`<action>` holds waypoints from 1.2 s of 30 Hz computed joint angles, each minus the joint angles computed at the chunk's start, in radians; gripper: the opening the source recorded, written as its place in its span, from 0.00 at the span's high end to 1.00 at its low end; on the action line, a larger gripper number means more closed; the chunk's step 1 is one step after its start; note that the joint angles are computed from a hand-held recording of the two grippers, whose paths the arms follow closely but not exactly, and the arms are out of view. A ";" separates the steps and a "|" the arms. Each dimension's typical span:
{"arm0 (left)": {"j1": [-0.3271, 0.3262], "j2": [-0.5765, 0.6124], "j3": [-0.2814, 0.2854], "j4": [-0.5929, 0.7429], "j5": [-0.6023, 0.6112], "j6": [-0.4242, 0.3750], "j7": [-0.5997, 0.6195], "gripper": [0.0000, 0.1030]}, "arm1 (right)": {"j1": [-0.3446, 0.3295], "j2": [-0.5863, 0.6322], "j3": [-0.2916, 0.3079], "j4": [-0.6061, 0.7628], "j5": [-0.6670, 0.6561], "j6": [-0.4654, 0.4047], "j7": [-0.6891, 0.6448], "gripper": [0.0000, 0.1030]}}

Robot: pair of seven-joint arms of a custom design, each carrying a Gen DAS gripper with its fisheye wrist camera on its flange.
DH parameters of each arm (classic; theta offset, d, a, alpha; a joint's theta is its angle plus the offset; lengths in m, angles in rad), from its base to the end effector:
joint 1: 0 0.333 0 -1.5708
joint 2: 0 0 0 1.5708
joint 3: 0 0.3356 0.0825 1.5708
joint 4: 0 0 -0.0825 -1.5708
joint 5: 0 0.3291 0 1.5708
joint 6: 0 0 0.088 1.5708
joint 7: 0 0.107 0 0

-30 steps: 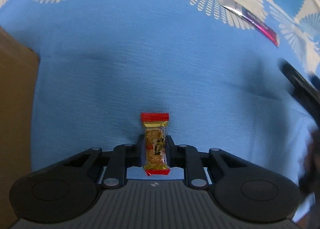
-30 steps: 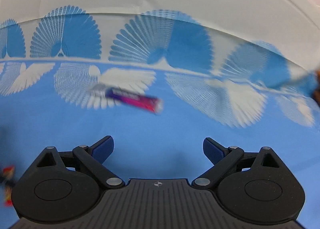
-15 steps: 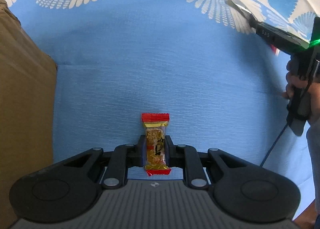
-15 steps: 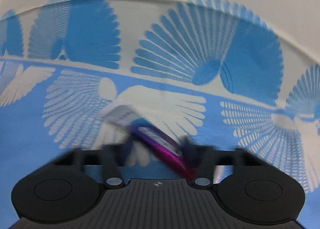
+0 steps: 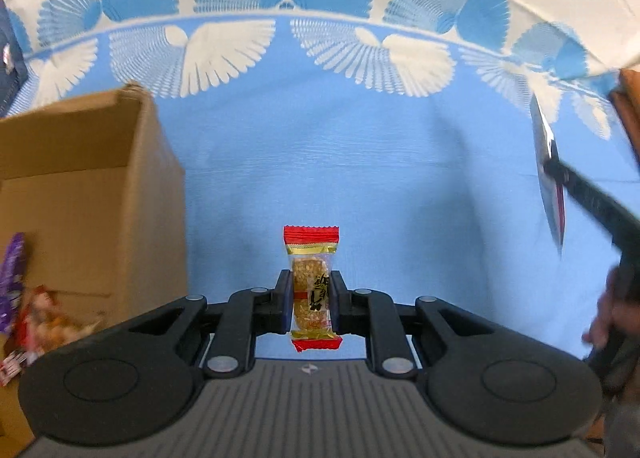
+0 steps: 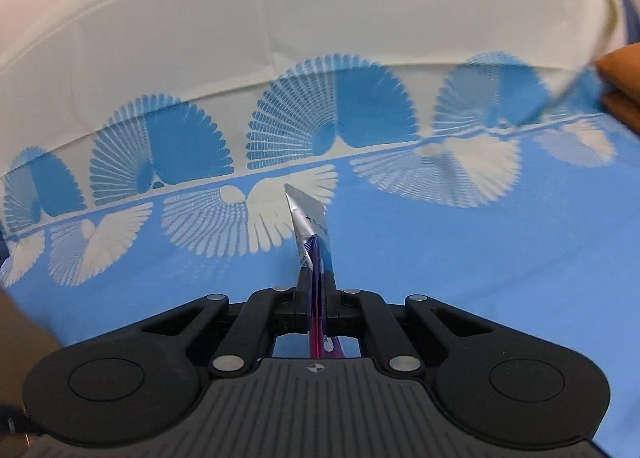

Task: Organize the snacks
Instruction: 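Carry the red-gold candy and purple-pink tube with both grippers over the box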

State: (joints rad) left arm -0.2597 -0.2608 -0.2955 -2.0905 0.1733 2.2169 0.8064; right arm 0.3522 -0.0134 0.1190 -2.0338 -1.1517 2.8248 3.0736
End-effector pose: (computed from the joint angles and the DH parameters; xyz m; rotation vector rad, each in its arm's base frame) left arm 0.3833 -0.2500 0.6034 -2.1187 1.8674 -0.4872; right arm 0.4561 0.2843 0.5631 -1.5244 1.6101 -0.7266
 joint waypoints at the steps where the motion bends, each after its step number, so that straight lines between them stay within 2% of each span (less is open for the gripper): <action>1: -0.006 -0.027 0.001 -0.008 -0.008 -0.008 0.007 0.81 | 0.011 -0.047 0.012 -0.038 -0.015 -0.030 0.020 0.96; 5: -0.020 -0.138 -0.015 -0.030 -0.018 -0.046 0.021 0.81 | 0.019 -0.191 0.091 -0.136 0.031 -0.115 0.052 0.96; 7: -0.025 -0.205 -0.016 -0.044 -0.031 -0.069 0.028 0.81 | 0.022 -0.244 0.141 -0.158 0.060 -0.161 0.078 0.96; 11: -0.019 -0.326 -0.017 -0.063 -0.042 -0.121 0.043 0.81 | 0.038 -0.316 0.233 -0.164 0.143 -0.199 0.100 0.96; 15: -0.002 -0.459 -0.010 -0.085 -0.038 -0.189 0.076 0.81 | 0.057 -0.331 0.325 -0.119 0.166 -0.213 0.100 0.96; 21: 0.052 -0.668 0.024 -0.134 -0.027 -0.314 0.124 0.81 | 0.107 -0.265 0.431 0.007 0.135 -0.254 0.090 0.96; 28: 0.128 -0.857 0.095 -0.171 -0.015 -0.427 0.189 0.81 | 0.231 -0.125 0.460 0.179 0.091 -0.317 0.072 0.96; 36: 0.212 -0.970 0.179 -0.181 -0.016 -0.465 0.252 0.81 | 0.384 0.001 0.447 0.336 0.079 -0.418 -0.003 0.96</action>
